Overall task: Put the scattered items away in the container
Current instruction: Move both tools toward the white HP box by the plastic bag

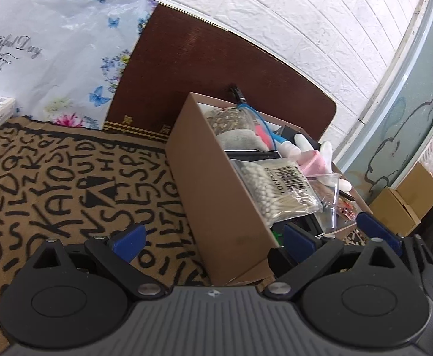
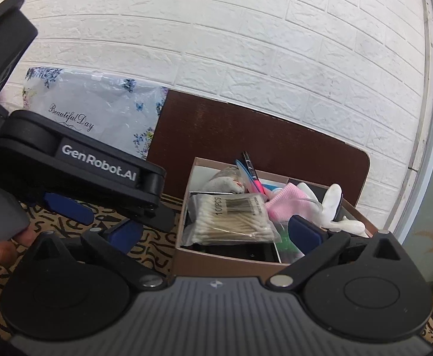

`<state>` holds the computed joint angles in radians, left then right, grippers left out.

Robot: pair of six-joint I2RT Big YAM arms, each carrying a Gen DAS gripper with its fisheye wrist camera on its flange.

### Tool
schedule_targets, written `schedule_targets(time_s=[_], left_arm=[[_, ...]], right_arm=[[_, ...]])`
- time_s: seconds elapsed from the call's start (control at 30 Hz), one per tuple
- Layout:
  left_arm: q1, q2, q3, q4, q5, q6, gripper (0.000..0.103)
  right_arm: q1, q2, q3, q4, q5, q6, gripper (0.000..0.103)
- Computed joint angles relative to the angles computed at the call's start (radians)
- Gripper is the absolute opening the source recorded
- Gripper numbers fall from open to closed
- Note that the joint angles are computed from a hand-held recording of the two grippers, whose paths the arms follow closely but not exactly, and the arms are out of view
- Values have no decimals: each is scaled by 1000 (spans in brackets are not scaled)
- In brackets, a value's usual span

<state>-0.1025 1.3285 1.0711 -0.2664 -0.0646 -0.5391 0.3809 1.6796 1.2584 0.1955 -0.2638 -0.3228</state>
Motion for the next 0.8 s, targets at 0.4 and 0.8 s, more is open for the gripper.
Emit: schedule_targets(time_s=[0.4, 0.8], left_arm=[[73, -116, -92, -26, -17, 55, 101], [351, -210, -198, -6, 14, 137, 101]], right_arm=[[67, -42, -33, 11, -49, -66, 101], [207, 52, 110, -173, -133, -117, 101]])
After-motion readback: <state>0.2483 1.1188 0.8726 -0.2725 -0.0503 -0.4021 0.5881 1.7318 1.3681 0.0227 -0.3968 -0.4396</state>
